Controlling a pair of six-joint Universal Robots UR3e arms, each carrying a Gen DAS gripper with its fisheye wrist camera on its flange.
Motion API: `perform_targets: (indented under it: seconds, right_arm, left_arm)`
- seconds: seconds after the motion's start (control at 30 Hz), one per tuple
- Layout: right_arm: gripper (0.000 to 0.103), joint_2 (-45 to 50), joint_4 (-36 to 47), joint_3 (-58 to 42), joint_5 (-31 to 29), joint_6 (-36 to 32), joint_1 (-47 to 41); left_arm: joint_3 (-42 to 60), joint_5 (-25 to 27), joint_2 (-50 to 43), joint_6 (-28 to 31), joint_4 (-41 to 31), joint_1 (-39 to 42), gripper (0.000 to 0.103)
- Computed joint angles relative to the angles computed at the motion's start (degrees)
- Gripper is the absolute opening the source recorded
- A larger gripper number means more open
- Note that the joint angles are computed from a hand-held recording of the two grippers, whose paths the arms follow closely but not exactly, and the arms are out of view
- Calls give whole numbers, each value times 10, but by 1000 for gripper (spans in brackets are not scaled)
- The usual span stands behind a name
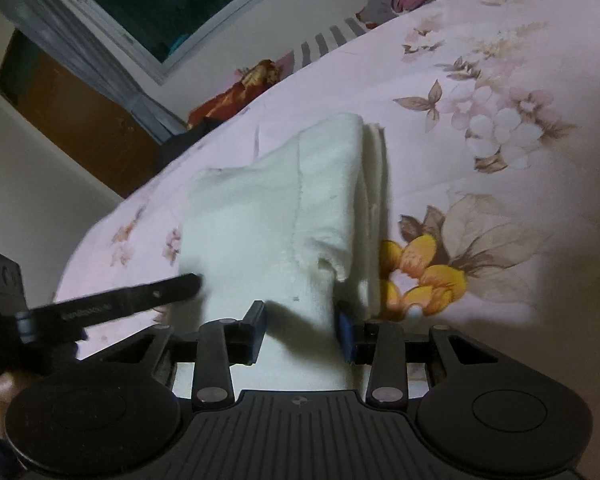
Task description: Fold small clothes
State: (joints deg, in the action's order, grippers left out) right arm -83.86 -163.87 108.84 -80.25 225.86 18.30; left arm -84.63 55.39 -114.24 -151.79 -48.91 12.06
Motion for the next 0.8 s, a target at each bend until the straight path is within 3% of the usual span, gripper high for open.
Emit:
perform_targets:
  seconds: [0.03, 0.17, 0.23, 0.37, 0.5, 0.57, 0.63, 0.7, 0.8]
  right_arm:
    - [7, 3, -7, 1, 1, -1, 0]
    - [7, -26, 40, -9, -20, -19, -1]
    - [7, -40, 65, -11, -40, -36, -2]
    - [7, -28, 80, -6, 64, -56, -45]
    - [7, -32, 134, -34, 77, -91, -38]
    - [10, -41, 144, -35, 47, -91, -36]
    - [37, -80, 137, -15, 12, -65, -46]
    - [39, -105, 135, -16, -51, -69, -40]
    - [39, -81, 137, -47, -28, -94, -63]
  left_arm:
    - [3, 1, 0, 1, -3, -2, 32]
    - [26, -13, 3, 10, -59, -1, 32]
    - [23, -9, 0, -4, -53, -10, 32]
    - [12, 16, 8, -19, -28, -23, 32]
    - [-6, 10, 31, 25, -49, -5, 34]
    - [-5, -3, 39, 37, -65, 6, 34]
    - [-11, -16, 49, 34, -55, 16, 34]
    - [-12, -39, 46, 26, -31, 22, 34]
    - [39, -34, 3, 4, -14, -5, 34]
